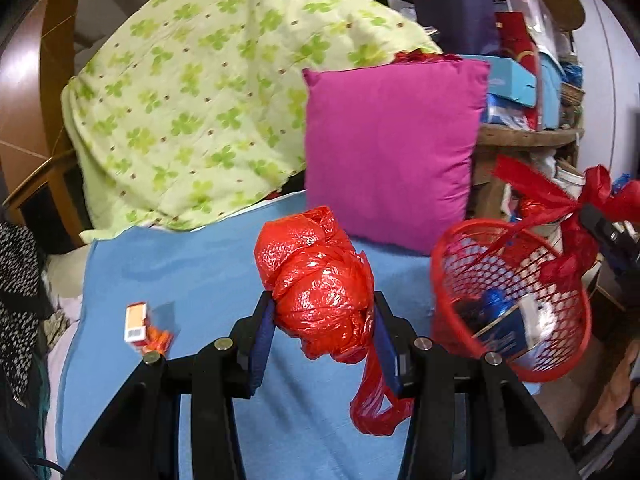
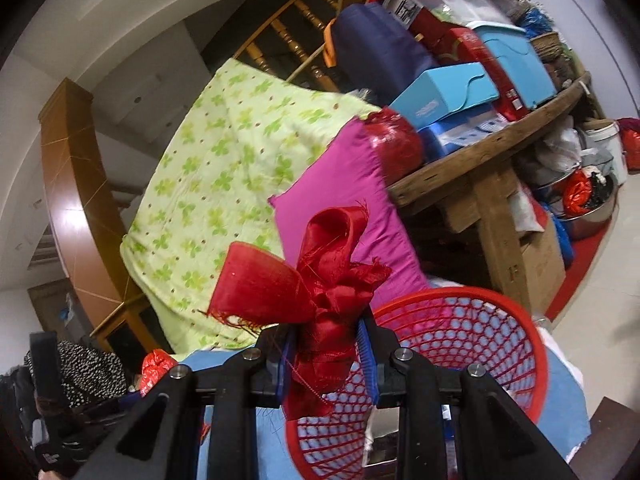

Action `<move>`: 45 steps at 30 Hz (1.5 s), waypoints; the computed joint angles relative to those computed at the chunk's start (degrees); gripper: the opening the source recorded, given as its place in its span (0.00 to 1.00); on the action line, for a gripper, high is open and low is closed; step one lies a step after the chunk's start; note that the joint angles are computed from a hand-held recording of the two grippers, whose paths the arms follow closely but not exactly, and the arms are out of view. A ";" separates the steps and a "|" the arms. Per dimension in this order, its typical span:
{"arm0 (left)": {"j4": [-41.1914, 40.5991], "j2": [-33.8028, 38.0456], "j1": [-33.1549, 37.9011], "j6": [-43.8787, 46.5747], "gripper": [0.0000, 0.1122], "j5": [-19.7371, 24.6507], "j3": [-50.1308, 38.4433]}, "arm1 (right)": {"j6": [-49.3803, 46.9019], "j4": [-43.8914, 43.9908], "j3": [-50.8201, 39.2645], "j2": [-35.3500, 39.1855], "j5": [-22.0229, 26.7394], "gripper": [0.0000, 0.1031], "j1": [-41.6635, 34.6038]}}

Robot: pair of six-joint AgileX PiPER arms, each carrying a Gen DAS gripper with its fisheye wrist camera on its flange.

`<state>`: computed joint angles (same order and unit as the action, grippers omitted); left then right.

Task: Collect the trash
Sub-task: 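Drop the red bag into the red basket with the left gripper while the right drops the bow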

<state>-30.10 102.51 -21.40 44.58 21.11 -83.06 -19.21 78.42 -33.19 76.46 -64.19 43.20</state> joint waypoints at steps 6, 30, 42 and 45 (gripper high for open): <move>-1.21 0.56 -3.35 0.28 0.43 3.17 -3.51 | 3.15 0.99 3.40 -2.70 -1.83 0.29 -0.48; -4.90 15.18 -10.65 0.13 0.53 23.12 -22.61 | 11.87 1.18 10.74 -9.14 4.78 0.32 -8.68; -13.98 9.36 -3.43 9.60 0.62 19.02 -13.81 | 9.14 1.62 8.21 -5.93 0.14 0.72 -4.16; -15.91 8.12 1.30 12.65 0.62 16.42 -9.90 | 7.64 3.06 6.80 -4.08 -5.39 0.72 -0.11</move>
